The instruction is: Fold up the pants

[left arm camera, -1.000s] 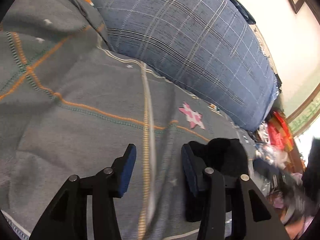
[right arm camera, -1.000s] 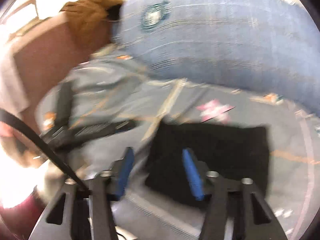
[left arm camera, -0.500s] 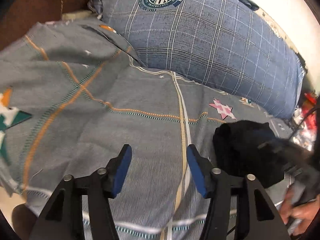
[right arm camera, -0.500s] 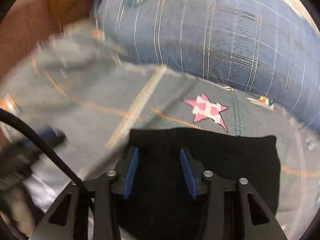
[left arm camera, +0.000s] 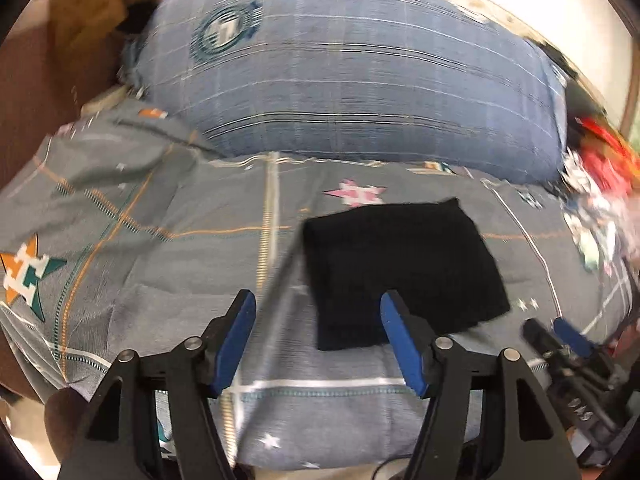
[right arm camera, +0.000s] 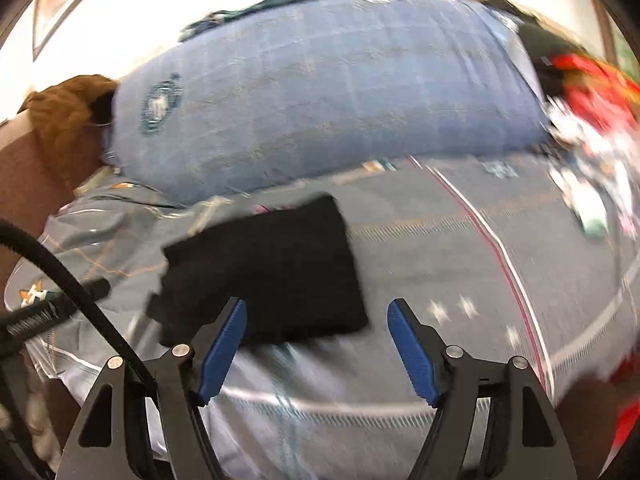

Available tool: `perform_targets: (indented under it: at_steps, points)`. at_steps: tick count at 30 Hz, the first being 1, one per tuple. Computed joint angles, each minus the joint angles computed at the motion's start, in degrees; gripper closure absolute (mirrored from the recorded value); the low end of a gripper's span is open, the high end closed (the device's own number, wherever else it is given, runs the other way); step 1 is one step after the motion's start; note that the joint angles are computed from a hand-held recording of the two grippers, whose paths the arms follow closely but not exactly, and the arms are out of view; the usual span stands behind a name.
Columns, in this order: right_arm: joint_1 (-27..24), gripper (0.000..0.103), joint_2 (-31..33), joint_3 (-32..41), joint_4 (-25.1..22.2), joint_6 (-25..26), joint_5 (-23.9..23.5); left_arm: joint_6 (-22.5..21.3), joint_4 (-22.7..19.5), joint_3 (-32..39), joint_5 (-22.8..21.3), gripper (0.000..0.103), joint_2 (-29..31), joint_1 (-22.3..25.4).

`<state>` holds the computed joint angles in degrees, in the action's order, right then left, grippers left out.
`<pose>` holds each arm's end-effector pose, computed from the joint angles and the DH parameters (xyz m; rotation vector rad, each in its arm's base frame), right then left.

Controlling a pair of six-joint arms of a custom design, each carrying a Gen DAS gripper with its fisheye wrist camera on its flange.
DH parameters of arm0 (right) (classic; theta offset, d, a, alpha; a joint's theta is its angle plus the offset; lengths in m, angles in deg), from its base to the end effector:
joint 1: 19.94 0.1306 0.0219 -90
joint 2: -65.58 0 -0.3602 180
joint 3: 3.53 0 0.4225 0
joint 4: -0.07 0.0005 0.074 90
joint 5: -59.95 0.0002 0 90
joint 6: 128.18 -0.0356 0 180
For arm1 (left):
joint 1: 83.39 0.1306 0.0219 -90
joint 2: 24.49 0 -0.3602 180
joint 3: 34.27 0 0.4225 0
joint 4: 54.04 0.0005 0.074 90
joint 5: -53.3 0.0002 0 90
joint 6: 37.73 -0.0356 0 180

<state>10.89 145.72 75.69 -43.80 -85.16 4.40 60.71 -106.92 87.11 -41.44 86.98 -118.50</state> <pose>0.4020 0.2159 0.4057 0.5830 2.1121 0.0440 0.5331 -0.3718 0.4637 0.4976 2.2815 -0.2871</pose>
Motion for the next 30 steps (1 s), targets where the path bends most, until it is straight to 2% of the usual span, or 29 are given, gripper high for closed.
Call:
perform_targets:
  at_steps: [3,6,11,18,30]
  points:
    - [-0.5,0.025,-1.9,-2.5,0.3,-3.8,-3.0,-2.2,-0.1,-0.7,-2.7,0.035,-1.0,-2.2]
    - [-0.4,0.025,-2.4,-2.9,0.9,-3.4,-2.5,-3.6,0.6,-1.7,-5.0,0.034,-2.0,-3.5]
    - [-0.3,0.024,-1.4,-2.2,1.2,-2.7,-3.2,-3.3,0.1,-1.8,-6.7,0.034,-2.4,-4.0]
    - [0.4,0.023,0.5,-1.0,0.1,-0.6,-3.8,-1.6,-1.3,-1.5,-6.3,0.033,-1.6,-3.2]
    - [1.7,0.022,4.2,2.0,-2.8,1.5,-3.8,-0.7,-0.9,-2.7,-5.5,0.033,-1.6,-2.3]
